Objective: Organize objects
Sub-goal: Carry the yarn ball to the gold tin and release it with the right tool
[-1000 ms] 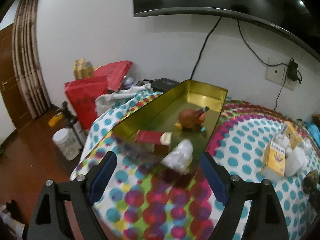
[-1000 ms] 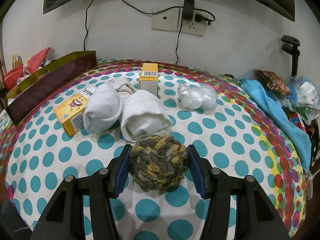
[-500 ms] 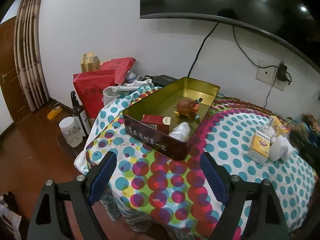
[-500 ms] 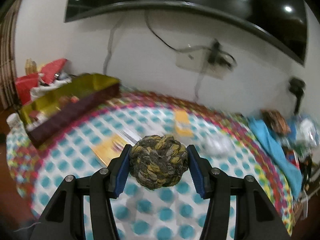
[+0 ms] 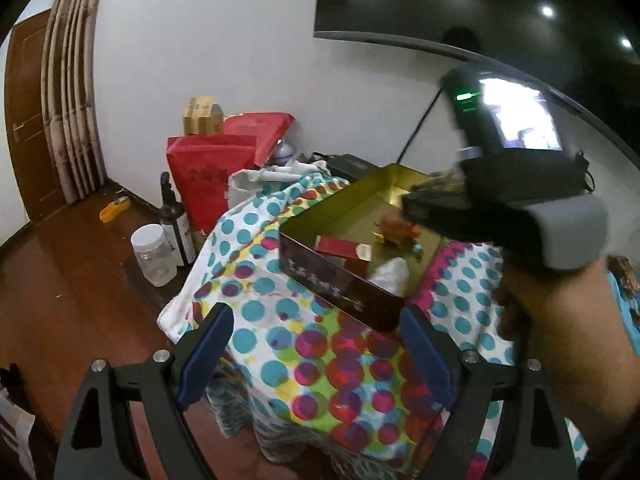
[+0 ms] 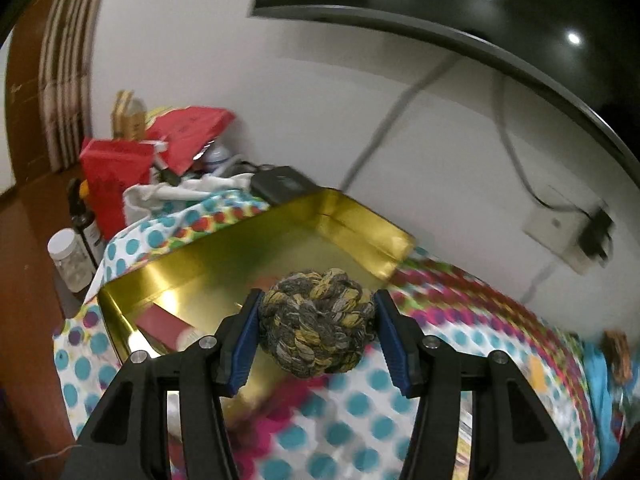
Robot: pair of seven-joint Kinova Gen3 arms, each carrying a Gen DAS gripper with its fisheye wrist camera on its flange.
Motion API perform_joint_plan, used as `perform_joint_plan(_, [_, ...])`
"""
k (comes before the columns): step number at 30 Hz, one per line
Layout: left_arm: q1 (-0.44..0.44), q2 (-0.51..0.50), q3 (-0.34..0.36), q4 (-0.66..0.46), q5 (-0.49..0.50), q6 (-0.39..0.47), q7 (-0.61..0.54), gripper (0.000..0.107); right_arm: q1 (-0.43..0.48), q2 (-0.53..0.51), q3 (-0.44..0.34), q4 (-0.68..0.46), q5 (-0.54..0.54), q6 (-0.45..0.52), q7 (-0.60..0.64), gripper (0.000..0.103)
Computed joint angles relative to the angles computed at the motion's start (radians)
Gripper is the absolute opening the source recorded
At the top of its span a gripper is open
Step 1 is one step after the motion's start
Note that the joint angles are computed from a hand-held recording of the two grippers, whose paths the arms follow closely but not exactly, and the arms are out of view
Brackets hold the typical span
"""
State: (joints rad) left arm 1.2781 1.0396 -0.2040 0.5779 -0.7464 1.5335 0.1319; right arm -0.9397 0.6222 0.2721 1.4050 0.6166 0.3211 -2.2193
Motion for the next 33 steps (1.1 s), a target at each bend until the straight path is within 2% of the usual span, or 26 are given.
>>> perform_joint_plan(4, [-0.01,-0.057,0.011,0.128,0.009,-0.063,0.068,0.087,0.022,0.07,-0.069,-0.103,-0.025,0.053,0.067,0.052])
perform_joint_plan(8, [-0.02,-0.079,0.027,0.184,0.003,-0.085,0.107,0.087,0.027,0.133,-0.1,-0.188,-0.052,0.104,0.118,0.052])
perform_joint_plan(13, [-0.03,-0.084,0.044,0.204,-0.003,-0.102,0.118,0.087,0.064,0.191,-0.15,-0.278,-0.115,0.177,0.18,0.052])
perform_joint_plan(15, [-0.031,-0.077,0.047,0.19,-0.006,-0.096,0.108,0.087,0.059,0.188,-0.134,-0.272,-0.126,0.163,0.167,0.052])
perform_joint_plan(18, [-0.031,-0.068,0.047,0.171,-0.006,-0.09,0.095,0.087,0.085,0.197,-0.169,-0.306,-0.156,0.203,0.219,0.052])
perform_joint_plan(19, [-0.029,-0.065,0.046,0.165,-0.007,-0.086,0.09,0.087,0.082,0.196,-0.163,-0.304,-0.158,0.199,0.216,0.052])
perform_joint_plan(22, [-0.023,-0.057,0.039,0.148,-0.012,-0.073,0.081,0.087,0.122,0.189,-0.21,-0.304,-0.209,0.2,0.252,0.054])
perform_joint_plan(23, [-0.022,-0.053,0.037,0.137,-0.013,-0.065,0.075,0.087,0.131,0.185,-0.22,-0.302,-0.227,0.202,0.265,0.056])
perform_joint_plan(24, [-0.02,-0.052,0.036,0.134,-0.014,-0.065,0.073,0.087,0.127,0.176,-0.212,-0.288,-0.228,0.191,0.263,0.065])
perform_joint_plan(25, [-0.019,-0.049,0.035,0.128,-0.014,-0.065,0.069,0.087,0.113,0.166,-0.192,-0.267,-0.223,0.17,0.25,0.074])
perform_joint_plan(28, [-0.017,-0.032,0.032,0.09,-0.014,-0.046,0.044,0.087,0.072,0.122,-0.127,-0.19,-0.203,0.091,0.18,0.09])
perform_joint_plan(33, [-0.006,0.007,0.016,0.01,-0.018,-0.018,-0.016,0.087,0.06,0.063,-0.1,-0.119,-0.191,0.054,0.147,0.091])
